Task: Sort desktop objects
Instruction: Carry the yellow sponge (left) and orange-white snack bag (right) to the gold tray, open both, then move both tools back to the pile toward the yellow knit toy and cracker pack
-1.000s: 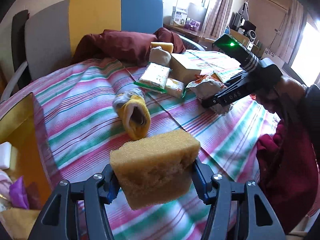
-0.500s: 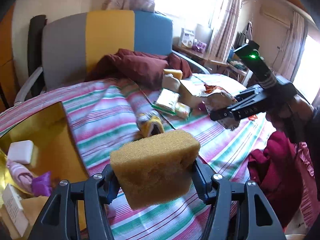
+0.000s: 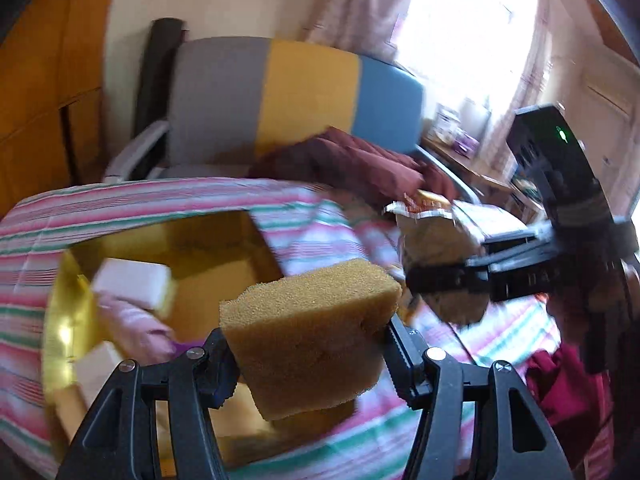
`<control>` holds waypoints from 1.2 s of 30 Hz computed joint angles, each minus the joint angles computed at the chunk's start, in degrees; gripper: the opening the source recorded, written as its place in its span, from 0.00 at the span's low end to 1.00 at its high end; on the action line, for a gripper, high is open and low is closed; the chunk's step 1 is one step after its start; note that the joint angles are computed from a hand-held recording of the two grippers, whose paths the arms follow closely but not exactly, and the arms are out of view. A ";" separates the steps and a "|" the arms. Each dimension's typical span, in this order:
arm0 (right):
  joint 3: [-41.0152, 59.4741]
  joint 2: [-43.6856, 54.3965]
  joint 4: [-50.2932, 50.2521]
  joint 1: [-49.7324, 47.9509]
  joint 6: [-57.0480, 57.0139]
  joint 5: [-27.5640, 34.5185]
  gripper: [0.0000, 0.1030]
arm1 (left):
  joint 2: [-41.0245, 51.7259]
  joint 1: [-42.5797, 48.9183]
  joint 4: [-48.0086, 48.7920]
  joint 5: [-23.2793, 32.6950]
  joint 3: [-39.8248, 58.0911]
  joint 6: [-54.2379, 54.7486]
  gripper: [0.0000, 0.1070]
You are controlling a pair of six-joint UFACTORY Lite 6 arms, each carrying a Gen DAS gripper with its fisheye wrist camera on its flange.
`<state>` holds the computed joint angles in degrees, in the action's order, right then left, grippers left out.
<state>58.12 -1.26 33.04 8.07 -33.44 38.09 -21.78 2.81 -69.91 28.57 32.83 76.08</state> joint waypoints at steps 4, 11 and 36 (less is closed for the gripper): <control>8.65 9.26 2.56 7.11 4.75 -1.06 0.53 | 7.11 8.46 -0.60 1.92 5.96 2.74 0.58; 25.04 25.83 12.91 13.35 10.63 -1.83 0.61 | 21.71 14.88 1.99 -2.51 19.24 1.19 0.60; 3.52 10.95 13.27 15.04 9.29 -13.05 0.82 | 17.70 22.12 -3.81 6.40 11.37 8.11 0.76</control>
